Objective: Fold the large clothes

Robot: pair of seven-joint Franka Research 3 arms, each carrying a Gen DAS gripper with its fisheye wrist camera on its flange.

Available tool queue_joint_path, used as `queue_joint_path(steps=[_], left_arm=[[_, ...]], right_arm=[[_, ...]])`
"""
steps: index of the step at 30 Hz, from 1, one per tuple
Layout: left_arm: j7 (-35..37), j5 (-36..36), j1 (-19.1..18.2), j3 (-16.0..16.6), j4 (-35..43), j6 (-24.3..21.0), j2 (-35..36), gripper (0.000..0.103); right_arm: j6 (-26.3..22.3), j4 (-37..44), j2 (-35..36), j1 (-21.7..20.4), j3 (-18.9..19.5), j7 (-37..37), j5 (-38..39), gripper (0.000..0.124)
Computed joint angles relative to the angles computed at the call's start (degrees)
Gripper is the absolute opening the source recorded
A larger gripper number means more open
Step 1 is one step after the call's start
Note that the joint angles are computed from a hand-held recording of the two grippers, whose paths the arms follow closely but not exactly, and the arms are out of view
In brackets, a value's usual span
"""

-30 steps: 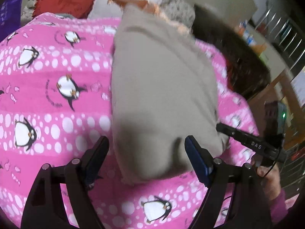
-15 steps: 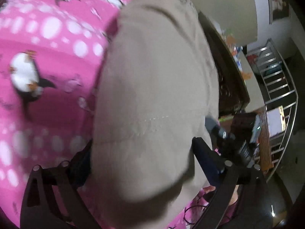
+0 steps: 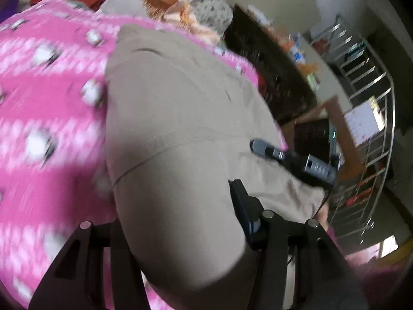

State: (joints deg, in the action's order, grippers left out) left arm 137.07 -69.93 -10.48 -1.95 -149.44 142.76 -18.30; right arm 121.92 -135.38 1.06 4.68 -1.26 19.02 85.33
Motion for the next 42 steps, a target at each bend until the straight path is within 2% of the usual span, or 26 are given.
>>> queue_joint_path(steps=[2, 5, 6, 10, 12, 14, 16, 18, 20, 22, 24, 27, 29, 30, 31, 33, 35, 37, 40, 42], left_arm=[[-2.5, 1.9, 0.1, -0.8, -4.4, 0.7, -2.3, 0.052], [-12.0, 10.1, 1.0, -2.5, -8.1, 4.7, -0.3, 0.063], [-13.9, 10.2, 0.6, -2.3, -9.4, 6.4, -0.4, 0.072], [-22.4, 15.4, -0.3, -3.9, -14.3, 12.9, -8.1, 0.075], [-29.6, 22.6, 1.7, -7.8, -16.6, 15.4, -12.5, 0.077], [-34.3, 27.6, 2.9, -11.1, -17.9, 18.4, -15.0, 0.081], [-37.8, 31.6, 4.2, -14.1, -18.9, 22.2, -15.1, 0.081], [-40.9, 34.5, 5.9, -16.7, -20.3, 26.9, -13.3, 0.081], [-45.2, 37.3, 8.8, -20.6, -20.5, 31.4, -10.3, 0.081], [-48.1, 38.5, 9.1, -22.0, -21.5, 34.0, -9.8, 0.081], [-50.0, 39.7, 8.8, -22.4, -21.9, 34.7, -10.0, 0.081], [-54.4, 43.6, 12.8, -27.9, -22.2, 34.8, -11.4, 0.081], [-57.3, 46.8, 16.5, -32.2, -22.0, 34.1, -12.7, 0.081], [-58.2, 47.8, 17.1, -33.0, -22.1, 34.0, -13.4, 0.081], [-58.9, 48.8, 17.5, -33.3, -22.0, 34.1, -13.5, 0.081], [-59.4, 49.9, 16.4, -31.6, -21.7, 33.7, -13.5, 0.081], [-61.0, 51.0, 16.4, -31.4, -21.8, 33.6, -14.3, 0.081], [-62.9, 52.5, 17.0, -31.9, -22.0, 33.6, -15.3, 0.081], [-64.9, 54.5, 17.0, -31.5, -22.5, 33.1, -16.7, 0.081], [-66.7, 56.0, 17.6, -32.1, -23.0, 32.8, -18.1, 0.081]], right_arm=[[1.5, -3.0, -1.4, 1.2, 1.0, -0.2, -1.3, 0.035], [12.9, -6.0, -0.5, 4.6, 3.5, 7.3, -7.6, 0.039], [16.3, -6.9, -0.7, 5.5, 3.9, 9.7, -9.6, 0.043], [24.5, -13.6, -10.7, 8.0, 4.3, 9.1, -10.5, 0.045], [26.0, -16.4, -16.8, 10.3, 3.6, 7.0, -11.5, 0.045], [25.1, -18.2, -21.7, 11.9, 3.2, 6.0, -12.4, 0.045], [23.5, -20.1, -25.8, 14.5, 2.6, 4.3, -12.7, 0.045], [24.2, -20.7, -25.8, 17.2, 3.5, 3.1, -12.4, 0.042], [30.8, -21.2, -23.2, 19.0, 6.8, 4.4, -14.5, 0.04], [40.7, -22.2, -18.5, 19.2, 11.4, 12.3, -21.0, 0.039], [43.8, -22.3, -14.6, 20.3, 10.2, 13.4, -20.2, 0.038], [45.9, -23.4, -14.0, 23.5, 7.1, 8.6, -14.6, 0.038], [45.3, -24.7, -15.6, 23.7, 6.3, 9.8, -15.2, 0.038], [44.5, -25.2, -16.6, 23.3, 6.0, 11.4, -17.0, 0.039], [43.5, -25.8, -18.2, 23.0, 5.5, 12.8, -18.6, 0.042], [42.6, -27.2, -22.2, 22.9, 5.0, 15.6, -21.1, 0.042], [44.0, -28.1, -25.3, 24.0, 4.7, 17.4, -21.8, 0.05], [47.0, -28.1, -26.3, 25.4, 4.8, 19.3, -22.6, 0.069], [54.9, -27.9, -26.3, 27.2, 7.2, 23.7, -24.4, 0.075], [58.5, -27.6, -25.3, 25.9, 9.7, 27.6, -27.1, 0.084]])
